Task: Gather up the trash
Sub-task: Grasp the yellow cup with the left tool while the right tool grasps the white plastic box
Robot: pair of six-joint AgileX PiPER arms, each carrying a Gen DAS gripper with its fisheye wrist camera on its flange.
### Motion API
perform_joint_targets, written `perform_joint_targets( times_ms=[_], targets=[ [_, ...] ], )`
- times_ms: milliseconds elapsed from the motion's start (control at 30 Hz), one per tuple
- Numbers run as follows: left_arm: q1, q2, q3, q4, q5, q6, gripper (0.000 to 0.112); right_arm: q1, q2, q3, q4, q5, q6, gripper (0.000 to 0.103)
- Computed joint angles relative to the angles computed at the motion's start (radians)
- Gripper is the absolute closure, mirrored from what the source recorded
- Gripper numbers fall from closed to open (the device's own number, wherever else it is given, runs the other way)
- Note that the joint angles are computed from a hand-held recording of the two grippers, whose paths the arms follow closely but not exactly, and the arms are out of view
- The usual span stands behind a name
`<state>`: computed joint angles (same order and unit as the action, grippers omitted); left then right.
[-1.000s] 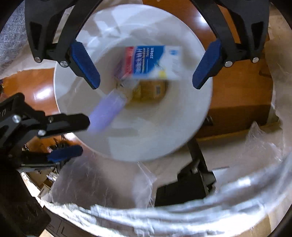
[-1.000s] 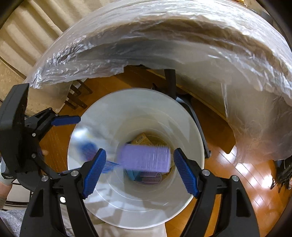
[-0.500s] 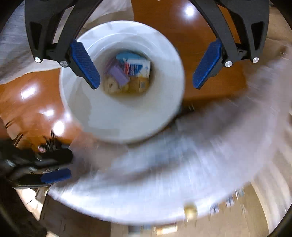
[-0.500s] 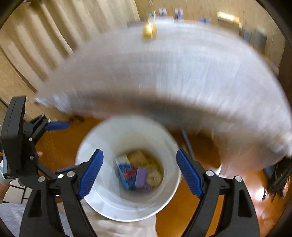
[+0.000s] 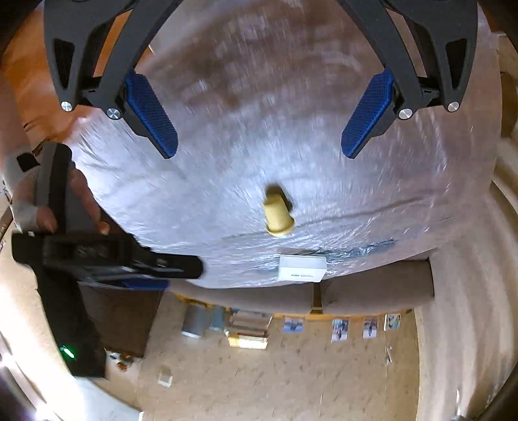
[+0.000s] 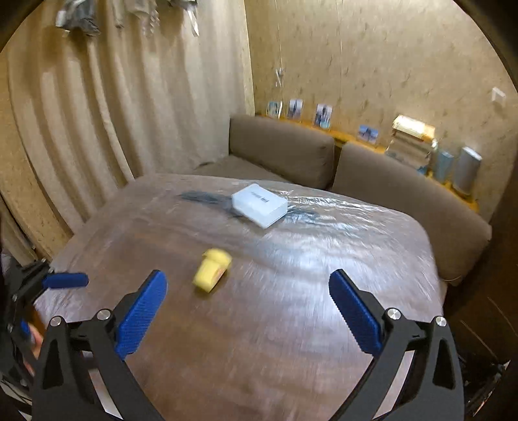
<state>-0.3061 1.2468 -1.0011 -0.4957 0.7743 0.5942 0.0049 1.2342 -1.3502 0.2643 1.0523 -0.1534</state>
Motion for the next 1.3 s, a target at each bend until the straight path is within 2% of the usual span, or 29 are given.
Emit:
perform_joint_targets(
  times_ms=[167,233,300,467,533,567,600,667,700,800,833,867,933,1033,1300],
  targets=[
    [-0.083,0.196,-0.121,0.151,-0.093,-0.141,0.011,0.007,0.271,-0.142,-0.005,-0.079,-0.05,0.004],
    [-0.101,0.253,-0.151,0.189,-0.106,-0.183,0.011,0.025,0.352,-0.192,-0.013,-0.085,-0.067,0.004],
    [-0.105,0.289,-0.176,0.193,-0.104,-0.204,0.017,0.051,0.413,-0.235,-0.047,-0.095,-0.073,0.004],
    [-0.128,0.36,-0.2,0.234,-0.133,-0.226,0.029,0.053,0.569,-0.371,-0.016,-0.065,-0.128,0.004],
    [-0.124,0.373,-0.203,0.219,-0.14,-0.218,0.029,0.055,0.614,-0.416,-0.013,-0.056,-0.141,0.005],
    [-0.121,0.378,-0.21,0.211,-0.138,-0.214,0.032,0.056,0.633,-0.436,-0.012,-0.046,-0.145,0.007],
    [-0.117,0.388,-0.221,0.201,-0.132,-0.207,0.04,0.055,0.651,-0.459,-0.004,-0.033,-0.151,0.01],
    [-0.109,0.41,-0.244,0.19,-0.121,-0.199,0.041,0.057,0.682,-0.497,0.008,-0.012,-0.159,0.016],
    [-0.106,0.414,-0.249,0.182,-0.115,-0.19,0.045,0.061,0.692,-0.51,0.006,-0.005,-0.158,0.017],
    [-0.102,0.442,-0.275,0.184,-0.103,-0.179,0.063,0.078,0.705,-0.527,-0.017,0.004,-0.159,0.029],
    [-0.101,0.448,-0.279,0.178,-0.099,-0.173,0.065,0.077,0.703,-0.528,-0.014,0.007,-0.165,0.037],
    [-0.1,0.447,-0.279,0.17,-0.105,-0.166,0.074,0.075,0.706,-0.536,-0.006,0.018,-0.168,0.039],
    [-0.095,0.452,-0.282,0.147,-0.104,-0.146,0.08,0.074,0.693,-0.523,0.0,0.018,-0.165,0.047],
    [-0.091,0.439,-0.257,0.125,-0.124,-0.113,0.08,0.063,0.661,-0.491,0.009,-0.008,-0.153,0.048],
    [-0.062,0.395,-0.216,0.063,-0.112,-0.058,0.08,0.027,0.564,-0.394,0.074,-0.034,-0.152,0.048]
  ],
)
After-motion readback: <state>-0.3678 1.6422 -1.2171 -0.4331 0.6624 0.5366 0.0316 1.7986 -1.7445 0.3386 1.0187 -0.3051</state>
